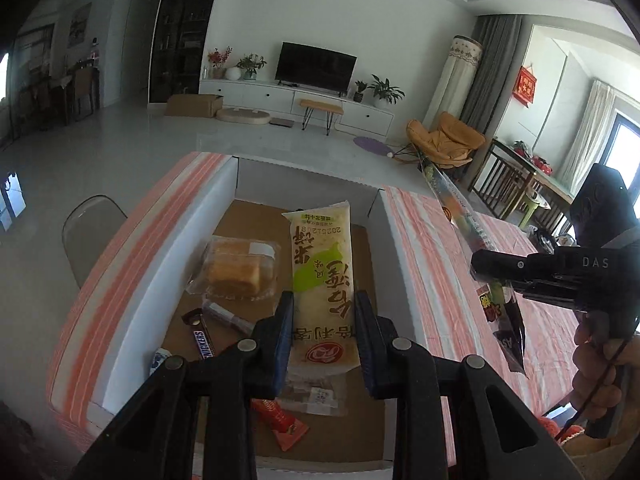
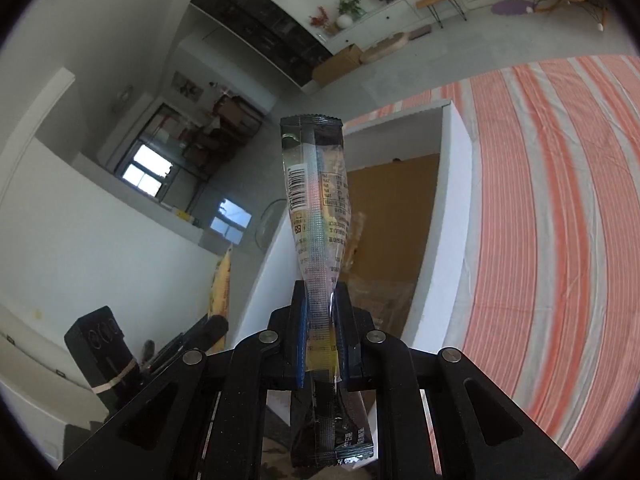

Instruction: Organize snacks

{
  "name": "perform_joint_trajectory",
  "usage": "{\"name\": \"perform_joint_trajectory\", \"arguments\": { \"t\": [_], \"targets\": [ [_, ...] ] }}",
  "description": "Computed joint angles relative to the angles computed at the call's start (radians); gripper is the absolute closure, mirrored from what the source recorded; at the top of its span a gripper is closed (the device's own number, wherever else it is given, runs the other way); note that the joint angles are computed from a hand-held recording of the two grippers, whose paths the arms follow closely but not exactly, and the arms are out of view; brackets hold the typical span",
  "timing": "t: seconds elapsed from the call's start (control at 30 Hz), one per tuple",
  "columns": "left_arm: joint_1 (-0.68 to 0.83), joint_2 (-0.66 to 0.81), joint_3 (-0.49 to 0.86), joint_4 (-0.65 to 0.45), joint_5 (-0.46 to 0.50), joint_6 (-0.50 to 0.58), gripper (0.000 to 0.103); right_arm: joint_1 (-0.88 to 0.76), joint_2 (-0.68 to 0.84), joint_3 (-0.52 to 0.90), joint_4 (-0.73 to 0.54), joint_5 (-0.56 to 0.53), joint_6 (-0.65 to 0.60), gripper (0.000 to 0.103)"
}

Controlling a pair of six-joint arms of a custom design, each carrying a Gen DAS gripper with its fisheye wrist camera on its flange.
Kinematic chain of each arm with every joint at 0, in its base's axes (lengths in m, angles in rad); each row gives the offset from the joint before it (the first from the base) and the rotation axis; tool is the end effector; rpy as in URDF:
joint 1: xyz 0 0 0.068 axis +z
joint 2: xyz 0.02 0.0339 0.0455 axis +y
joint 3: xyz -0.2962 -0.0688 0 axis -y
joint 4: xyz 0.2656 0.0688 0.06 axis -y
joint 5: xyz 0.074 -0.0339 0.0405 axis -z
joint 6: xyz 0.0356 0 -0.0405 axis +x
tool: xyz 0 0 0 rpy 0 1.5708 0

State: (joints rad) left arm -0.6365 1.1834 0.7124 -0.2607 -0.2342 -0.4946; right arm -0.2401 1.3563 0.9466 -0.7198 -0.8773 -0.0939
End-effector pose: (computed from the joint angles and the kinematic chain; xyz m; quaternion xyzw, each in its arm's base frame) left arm 0.2082 -0.1436 0.2481 0.0168 0.9081 -0.1267 0.3987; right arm 0.2647 -0.0366 0.2647 -0.0282 0.8878 0.3757 0.2643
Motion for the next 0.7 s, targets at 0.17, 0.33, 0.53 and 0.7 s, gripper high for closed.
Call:
{"name": "perform_joint_trajectory", "arguments": {
  "t": [0.17,0.33,0.53,0.7],
  "targets": [
    [0.043,0.154,-0.085,0.116,-0.065,0.005,0.033,0.321,0.016,-0.193,0.361,0.33,0.147,0.051],
    [-0.011,0.181,-0.122,0.155,-0.167,0.034,0.017,0.406,-0.085,-0.329,0.437,0.522,0.103,0.04],
    [-0.143,0.164,-0.053,0.029,-0.377,-0.007,0.01,0.424,-0.358,-0.43,0.48,0.745,0.057,0.032],
    [-0.211,0.108,-0.005,-0.079,-0.492,-0.084,0.0,0.363,-0.67,-0.546,0.606,0.804,0.119,0.014]
  ]
}}
